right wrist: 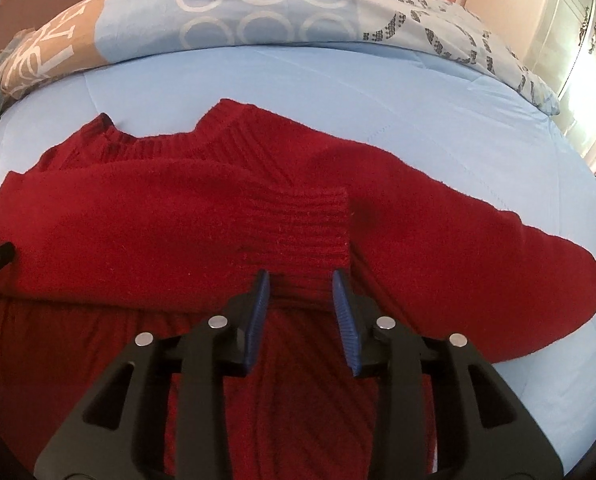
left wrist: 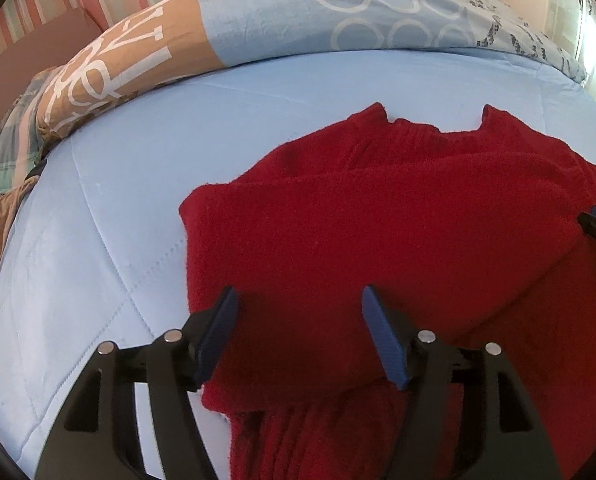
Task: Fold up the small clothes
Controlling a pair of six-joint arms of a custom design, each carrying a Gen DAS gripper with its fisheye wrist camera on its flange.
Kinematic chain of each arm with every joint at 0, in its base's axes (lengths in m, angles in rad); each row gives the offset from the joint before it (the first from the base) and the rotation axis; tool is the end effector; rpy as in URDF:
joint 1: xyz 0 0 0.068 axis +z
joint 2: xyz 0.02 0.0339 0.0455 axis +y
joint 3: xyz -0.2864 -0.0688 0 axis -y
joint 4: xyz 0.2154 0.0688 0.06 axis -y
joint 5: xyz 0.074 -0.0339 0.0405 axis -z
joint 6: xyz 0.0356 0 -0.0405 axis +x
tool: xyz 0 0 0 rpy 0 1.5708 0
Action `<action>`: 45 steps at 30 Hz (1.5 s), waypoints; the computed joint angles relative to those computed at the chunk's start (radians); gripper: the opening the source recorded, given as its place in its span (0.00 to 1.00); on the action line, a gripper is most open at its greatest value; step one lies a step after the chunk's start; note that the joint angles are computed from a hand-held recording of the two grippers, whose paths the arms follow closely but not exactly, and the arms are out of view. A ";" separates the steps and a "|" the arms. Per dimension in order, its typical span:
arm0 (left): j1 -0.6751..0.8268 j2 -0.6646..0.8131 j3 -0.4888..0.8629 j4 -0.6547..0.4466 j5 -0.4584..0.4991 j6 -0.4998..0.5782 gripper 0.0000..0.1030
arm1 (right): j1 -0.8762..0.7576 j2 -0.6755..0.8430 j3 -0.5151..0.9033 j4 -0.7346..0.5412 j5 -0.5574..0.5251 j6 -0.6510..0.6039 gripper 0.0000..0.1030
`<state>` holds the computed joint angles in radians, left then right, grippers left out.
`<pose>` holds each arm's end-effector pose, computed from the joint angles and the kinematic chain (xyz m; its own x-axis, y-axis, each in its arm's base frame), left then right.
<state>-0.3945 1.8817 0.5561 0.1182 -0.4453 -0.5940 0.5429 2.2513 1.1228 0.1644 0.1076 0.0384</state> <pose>0.2421 -0.0842 0.0926 -0.8301 -0.2015 -0.5199 -0.3126 0.9403 0.1347 0.3522 0.2080 0.0772 -0.7206 -0.3902 -0.5731 -0.4339 0.8985 -0.0663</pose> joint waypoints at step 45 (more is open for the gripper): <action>-0.239 0.449 0.979 -0.601 -0.105 -0.102 0.98 | -0.720 -0.011 0.053 0.046 -0.126 -0.280 0.97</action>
